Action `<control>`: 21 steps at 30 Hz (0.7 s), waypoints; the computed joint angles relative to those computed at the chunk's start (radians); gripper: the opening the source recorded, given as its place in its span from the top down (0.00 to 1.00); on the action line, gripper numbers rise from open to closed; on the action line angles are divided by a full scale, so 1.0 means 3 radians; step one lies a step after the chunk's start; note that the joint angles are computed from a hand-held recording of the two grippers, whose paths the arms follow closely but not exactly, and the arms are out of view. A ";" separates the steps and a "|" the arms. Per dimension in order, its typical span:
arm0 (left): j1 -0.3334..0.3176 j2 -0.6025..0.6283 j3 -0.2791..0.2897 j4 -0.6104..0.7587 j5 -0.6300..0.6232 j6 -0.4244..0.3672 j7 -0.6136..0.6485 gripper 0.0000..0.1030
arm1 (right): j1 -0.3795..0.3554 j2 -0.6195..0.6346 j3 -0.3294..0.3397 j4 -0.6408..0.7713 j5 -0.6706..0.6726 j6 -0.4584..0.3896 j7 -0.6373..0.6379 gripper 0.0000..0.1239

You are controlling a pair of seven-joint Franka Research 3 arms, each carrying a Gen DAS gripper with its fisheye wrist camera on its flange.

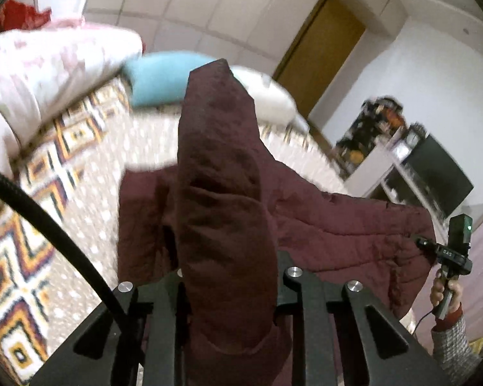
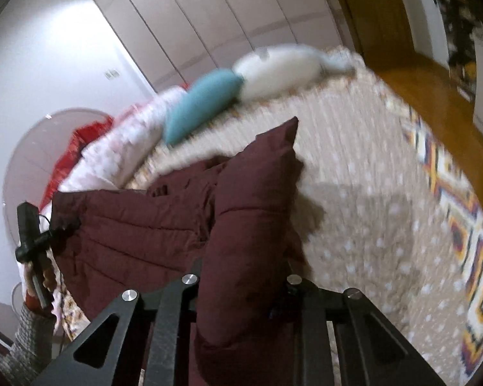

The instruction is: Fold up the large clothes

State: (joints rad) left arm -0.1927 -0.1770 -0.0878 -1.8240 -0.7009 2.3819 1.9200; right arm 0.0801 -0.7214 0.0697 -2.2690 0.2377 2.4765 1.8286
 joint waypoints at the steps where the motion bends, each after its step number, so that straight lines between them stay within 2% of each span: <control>1: 0.0010 -0.0015 0.0012 0.0067 -0.0019 0.0022 -0.0021 0.79 | -0.0021 0.0067 0.0025 0.0161 -0.0046 0.0033 -0.0008 0.82; 4: 0.0075 0.0150 0.0034 0.0471 0.0054 0.0019 -0.0212 0.79 | -0.0077 0.0352 0.0063 0.0598 -0.0143 0.0100 0.0015 0.83; 8: 0.0228 0.0692 -0.0067 0.1257 0.0397 -0.0110 -0.0627 0.79 | -0.0113 0.1008 0.0026 0.1311 -0.0233 0.0159 0.0085 0.83; 11: 0.0264 0.1197 -0.0176 0.1862 0.0881 -0.0252 -0.0963 0.78 | -0.0115 0.1459 -0.0018 0.1663 -0.0315 0.0139 0.0200 0.82; 14: 0.0165 0.1691 -0.0224 0.2370 0.1474 -0.0370 -0.1240 0.77 | -0.0090 0.1840 -0.0074 0.1817 -0.0408 0.0178 0.0327 0.82; 19: 0.0040 0.2468 -0.0250 0.3022 0.2060 -0.0674 -0.1593 0.76 | -0.0034 0.2380 -0.0223 0.1851 -0.0452 0.0217 0.0606 0.82; 20: 0.0018 0.2567 -0.0246 0.3056 0.2167 -0.0694 -0.1641 0.72 | -0.0036 0.2470 -0.0260 0.1811 -0.0414 0.0246 0.0635 0.82; 21: 0.0006 0.2620 -0.0237 0.3017 0.2269 -0.0660 -0.1694 0.65 | -0.0036 0.2517 -0.0289 0.1769 -0.0370 0.0272 0.0653 0.80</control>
State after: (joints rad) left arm -0.1909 0.6090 -0.1588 -0.9190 -0.0202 2.1839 1.4118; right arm 0.0694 0.0339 -0.0170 -1.7381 0.1266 2.5582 2.0244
